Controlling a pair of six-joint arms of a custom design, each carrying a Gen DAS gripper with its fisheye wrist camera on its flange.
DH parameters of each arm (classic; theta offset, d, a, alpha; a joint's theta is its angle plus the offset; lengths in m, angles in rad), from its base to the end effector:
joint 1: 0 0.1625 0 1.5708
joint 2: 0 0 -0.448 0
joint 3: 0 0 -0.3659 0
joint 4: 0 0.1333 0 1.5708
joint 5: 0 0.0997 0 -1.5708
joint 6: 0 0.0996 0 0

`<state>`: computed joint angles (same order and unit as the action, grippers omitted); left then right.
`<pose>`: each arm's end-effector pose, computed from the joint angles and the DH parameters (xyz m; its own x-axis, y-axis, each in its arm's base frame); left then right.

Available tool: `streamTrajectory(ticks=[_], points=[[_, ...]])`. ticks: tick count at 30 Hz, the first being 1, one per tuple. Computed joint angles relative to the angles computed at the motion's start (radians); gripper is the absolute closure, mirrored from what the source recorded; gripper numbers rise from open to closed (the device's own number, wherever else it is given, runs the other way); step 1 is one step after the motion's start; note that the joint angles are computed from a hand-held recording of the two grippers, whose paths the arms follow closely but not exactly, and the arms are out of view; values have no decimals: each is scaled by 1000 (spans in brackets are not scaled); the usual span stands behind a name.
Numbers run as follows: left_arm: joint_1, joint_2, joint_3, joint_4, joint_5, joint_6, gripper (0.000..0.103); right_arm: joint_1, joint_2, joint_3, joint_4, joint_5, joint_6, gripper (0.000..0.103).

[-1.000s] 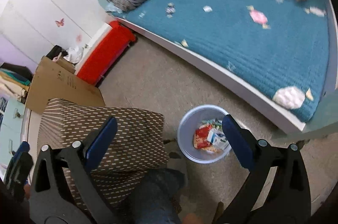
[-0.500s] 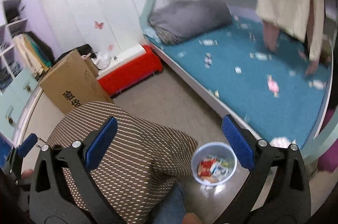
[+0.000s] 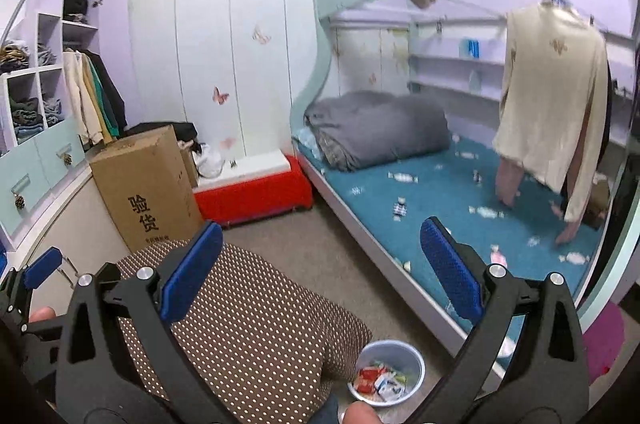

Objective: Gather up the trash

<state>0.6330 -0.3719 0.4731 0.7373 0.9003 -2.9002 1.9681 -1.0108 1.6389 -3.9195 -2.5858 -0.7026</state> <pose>-0.4968 -0.6066 0.1636 -0.6320 0.4799 -0.6085 0.7731 0.3349 -0.5387 0.2659 -0.5078 0.4335 -0.6567 0.5242 0.5422 -0.4803 0.2636 -0.8365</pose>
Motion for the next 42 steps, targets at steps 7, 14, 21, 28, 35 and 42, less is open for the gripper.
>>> streamTrajectory(ticks=[7,14,21,28,35,42], points=[[-8,-77,102,-115,-20,39,5,30,36,-41,-70,2,-80,6],[-16,-115,155,-176,-18,64,5,42,46,-52,-73,3,-84,6],[-12,-128,166,-181,-14,66,5,43,50,-51,-67,12,-77,6],[-12,-133,178,-199,-24,71,5,49,55,-52,-57,22,-76,6],[-14,-138,185,-210,-32,73,5,51,57,-55,-40,32,-65,6],[-17,-141,194,-218,-34,74,5,52,60,-57,-39,34,-62,6]])
